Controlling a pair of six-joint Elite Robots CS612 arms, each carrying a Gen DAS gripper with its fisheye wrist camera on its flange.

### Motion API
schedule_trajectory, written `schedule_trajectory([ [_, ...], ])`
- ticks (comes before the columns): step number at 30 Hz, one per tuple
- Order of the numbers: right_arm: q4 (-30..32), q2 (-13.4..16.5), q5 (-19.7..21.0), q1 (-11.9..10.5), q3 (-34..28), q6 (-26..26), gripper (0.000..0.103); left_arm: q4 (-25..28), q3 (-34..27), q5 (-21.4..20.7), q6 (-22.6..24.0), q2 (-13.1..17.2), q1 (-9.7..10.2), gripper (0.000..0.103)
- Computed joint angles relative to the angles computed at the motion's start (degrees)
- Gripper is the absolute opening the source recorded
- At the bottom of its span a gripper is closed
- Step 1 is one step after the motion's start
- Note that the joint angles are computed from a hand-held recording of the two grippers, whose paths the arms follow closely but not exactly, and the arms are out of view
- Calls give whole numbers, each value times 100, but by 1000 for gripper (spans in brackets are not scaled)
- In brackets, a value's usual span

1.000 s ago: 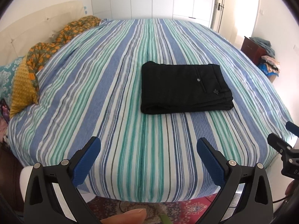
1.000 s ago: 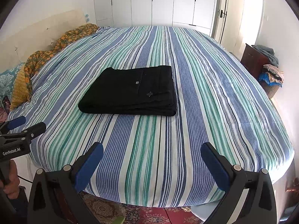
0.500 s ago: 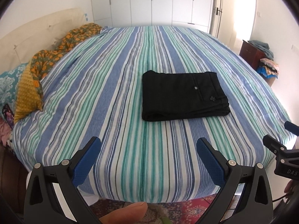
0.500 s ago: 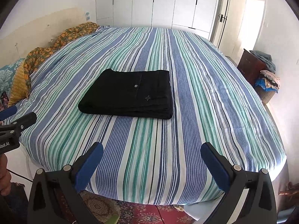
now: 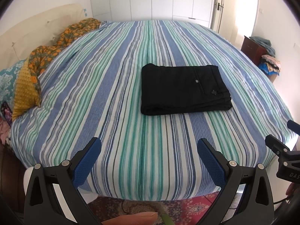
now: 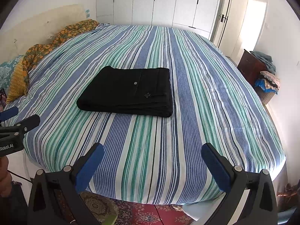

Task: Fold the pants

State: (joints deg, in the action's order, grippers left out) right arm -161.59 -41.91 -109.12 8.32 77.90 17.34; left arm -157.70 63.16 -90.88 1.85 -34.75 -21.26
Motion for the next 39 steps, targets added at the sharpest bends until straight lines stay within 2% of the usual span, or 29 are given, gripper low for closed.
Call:
schedule_trajectory([
  [24,33,-12,40,-15,73,104,103,28,-7,-85,79,9,-8,102],
  [39,82,-1,96,-16,59,71,103,-95,20,-98,-74,12,7,102],
])
